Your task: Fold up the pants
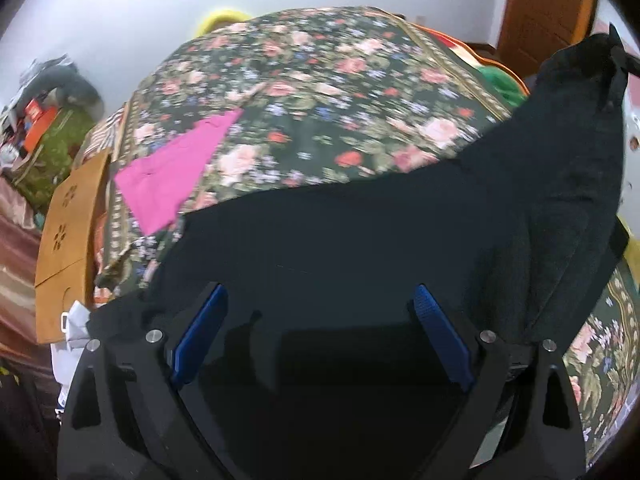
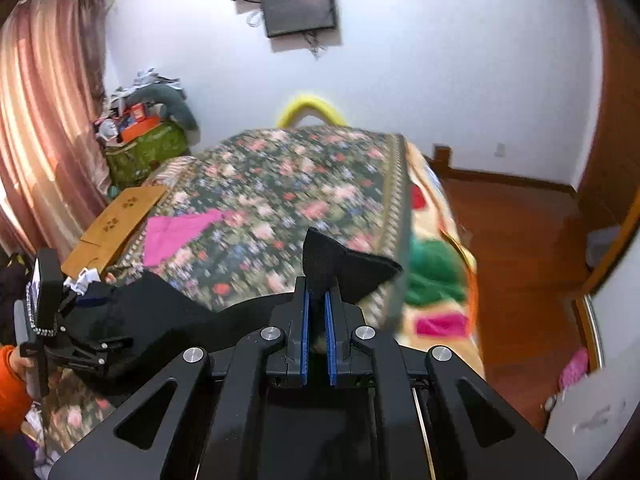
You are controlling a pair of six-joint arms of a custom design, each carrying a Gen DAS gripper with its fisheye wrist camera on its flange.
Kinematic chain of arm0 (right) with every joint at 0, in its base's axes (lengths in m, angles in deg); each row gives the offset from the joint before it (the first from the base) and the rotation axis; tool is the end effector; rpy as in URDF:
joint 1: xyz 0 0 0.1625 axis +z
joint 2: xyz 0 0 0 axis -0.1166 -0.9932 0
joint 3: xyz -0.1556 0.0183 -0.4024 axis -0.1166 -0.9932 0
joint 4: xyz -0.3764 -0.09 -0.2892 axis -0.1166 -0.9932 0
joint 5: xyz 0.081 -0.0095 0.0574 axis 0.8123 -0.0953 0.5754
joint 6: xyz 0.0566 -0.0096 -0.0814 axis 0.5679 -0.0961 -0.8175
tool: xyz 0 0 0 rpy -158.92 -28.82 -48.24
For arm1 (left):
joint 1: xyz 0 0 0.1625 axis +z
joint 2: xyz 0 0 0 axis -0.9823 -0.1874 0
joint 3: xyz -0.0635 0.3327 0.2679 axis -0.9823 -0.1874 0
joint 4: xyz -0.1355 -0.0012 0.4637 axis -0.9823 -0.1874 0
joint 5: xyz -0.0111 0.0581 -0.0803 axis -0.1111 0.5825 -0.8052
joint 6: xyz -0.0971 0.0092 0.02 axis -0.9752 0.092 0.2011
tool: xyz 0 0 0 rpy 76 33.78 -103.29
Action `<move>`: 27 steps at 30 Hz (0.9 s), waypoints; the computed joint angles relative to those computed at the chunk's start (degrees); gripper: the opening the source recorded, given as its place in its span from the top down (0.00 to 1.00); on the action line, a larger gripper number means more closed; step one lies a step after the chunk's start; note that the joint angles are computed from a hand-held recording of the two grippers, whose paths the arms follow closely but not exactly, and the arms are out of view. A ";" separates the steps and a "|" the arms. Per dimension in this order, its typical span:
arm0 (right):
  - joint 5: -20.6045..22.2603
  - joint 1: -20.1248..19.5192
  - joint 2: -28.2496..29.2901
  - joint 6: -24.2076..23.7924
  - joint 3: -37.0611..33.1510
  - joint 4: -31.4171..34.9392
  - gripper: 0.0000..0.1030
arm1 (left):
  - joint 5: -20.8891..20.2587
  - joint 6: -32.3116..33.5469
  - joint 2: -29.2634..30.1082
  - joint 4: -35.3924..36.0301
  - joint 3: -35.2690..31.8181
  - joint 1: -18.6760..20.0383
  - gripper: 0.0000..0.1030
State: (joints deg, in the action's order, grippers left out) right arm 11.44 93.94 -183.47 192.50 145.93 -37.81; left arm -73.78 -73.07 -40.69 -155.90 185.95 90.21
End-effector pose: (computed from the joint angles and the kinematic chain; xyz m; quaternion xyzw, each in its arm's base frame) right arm 0.1032 -0.2760 0.4074 0.2863 -0.8912 0.2864 0.2042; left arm -0.3016 -0.2543 0.0647 0.1599 0.8776 -0.1948 0.4079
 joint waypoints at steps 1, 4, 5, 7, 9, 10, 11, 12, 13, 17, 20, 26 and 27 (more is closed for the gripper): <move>-0.55 -1.87 -1.01 -0.75 0.66 0.71 0.94 | -0.56 0.57 1.18 -1.24 -0.21 -0.12 0.08; -2.39 -9.43 -4.44 -4.72 3.50 2.64 0.94 | -2.21 1.71 4.12 -4.39 -0.62 -0.36 0.08; -2.81 -11.82 -5.39 -5.96 4.62 2.99 0.94 | -2.69 2.10 4.78 -5.07 -0.70 -0.33 0.08; -3.76 -17.21 -7.24 -9.05 7.10 3.36 0.94 | -3.57 2.28 6.15 -6.03 -0.89 -0.45 0.08; -4.84 -21.76 -9.05 -11.40 9.18 3.44 0.94 | -3.35 1.30 6.71 -5.77 -0.92 -1.04 0.08; -5.12 -23.76 -9.70 -12.37 10.19 3.33 0.94 | -3.36 1.07 6.59 -5.64 -0.86 -1.20 0.08; -5.73 -25.88 -10.31 -13.28 11.00 3.44 0.94 | -3.57 1.00 6.32 -5.95 -0.70 -1.19 0.08; -6.94 -28.65 -11.12 -14.89 11.31 4.00 0.94 | -3.83 0.89 5.99 -6.50 -0.44 -1.07 0.08; -7.41 -30.55 -11.87 -15.78 11.94 3.92 0.93 | -4.06 0.72 5.68 -7.02 -0.15 -0.96 0.07; -10.14 -35.82 -16.36 -18.43 13.53 4.29 0.89 | -4.70 0.05 4.31 -9.52 1.32 -0.71 0.07; -8.20 -35.68 -18.74 -18.80 14.02 3.25 0.88 | -4.96 -0.17 3.66 -10.70 1.93 -0.49 0.07; -3.79 -30.77 -21.21 -16.63 14.17 1.70 0.62 | -3.36 -1.39 2.47 -8.22 2.12 -1.58 0.07; -4.01 -30.17 -21.83 -16.65 14.29 1.85 0.59 | -2.50 -2.48 1.58 -6.53 2.25 -2.09 0.07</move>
